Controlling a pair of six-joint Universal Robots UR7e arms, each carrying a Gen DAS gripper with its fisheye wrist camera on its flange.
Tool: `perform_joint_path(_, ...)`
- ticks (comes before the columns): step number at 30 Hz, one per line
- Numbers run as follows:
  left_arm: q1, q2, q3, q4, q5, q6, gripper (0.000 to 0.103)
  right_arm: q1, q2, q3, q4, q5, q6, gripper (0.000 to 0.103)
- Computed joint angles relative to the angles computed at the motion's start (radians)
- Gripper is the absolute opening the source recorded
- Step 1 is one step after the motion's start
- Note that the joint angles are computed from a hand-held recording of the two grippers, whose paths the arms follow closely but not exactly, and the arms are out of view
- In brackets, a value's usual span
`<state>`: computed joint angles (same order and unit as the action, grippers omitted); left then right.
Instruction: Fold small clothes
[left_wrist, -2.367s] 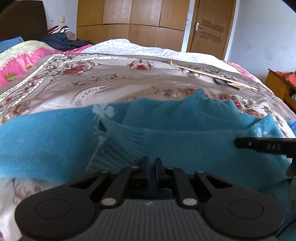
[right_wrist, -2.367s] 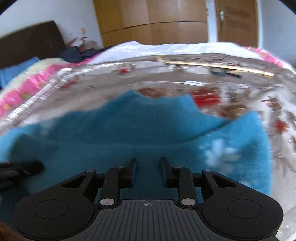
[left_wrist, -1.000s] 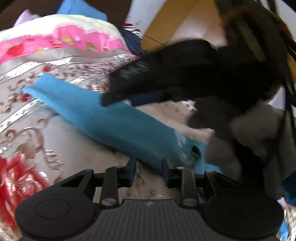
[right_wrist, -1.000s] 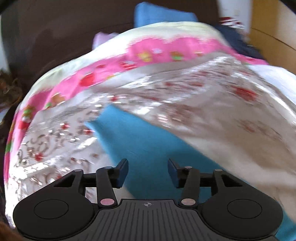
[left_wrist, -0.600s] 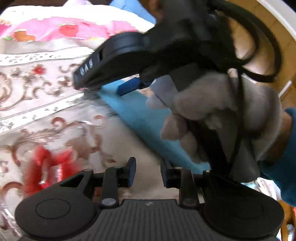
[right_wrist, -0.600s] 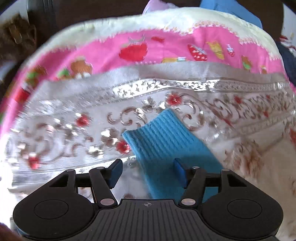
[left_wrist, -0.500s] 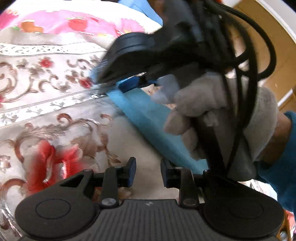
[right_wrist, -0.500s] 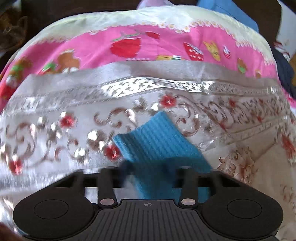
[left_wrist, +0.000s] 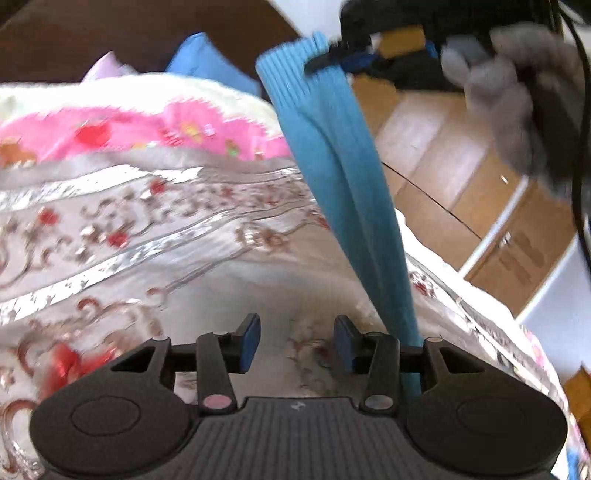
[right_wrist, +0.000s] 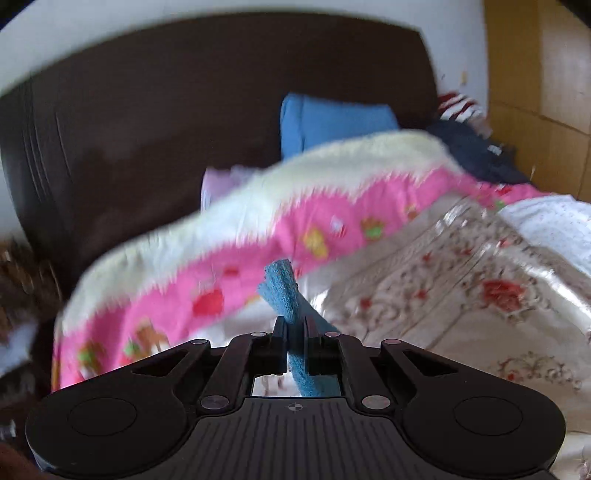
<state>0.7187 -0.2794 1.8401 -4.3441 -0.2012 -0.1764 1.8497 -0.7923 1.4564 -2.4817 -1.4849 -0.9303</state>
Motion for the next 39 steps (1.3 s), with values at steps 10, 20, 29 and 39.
perform_joint_path(10,-0.01,0.013,-0.169,0.024,-0.101,0.363,0.059,-0.235,-0.226,0.023,0.054,0.291,0.204,0.008)
perform_joint_path(20,-0.008,0.089,-0.325,0.395,-0.194,0.357,0.06,-0.593,-0.354,0.137,-0.224,0.317,0.514,0.008)
perform_joint_path(29,-0.008,0.157,-0.416,0.773,-0.156,0.322,0.07,-0.718,-0.281,0.133,-0.222,0.206,0.603,0.008)
perform_joint_path(39,-0.033,0.122,-0.39,0.787,-0.137,0.355,0.072,-0.699,-0.243,0.041,-0.145,0.223,0.599,0.034)
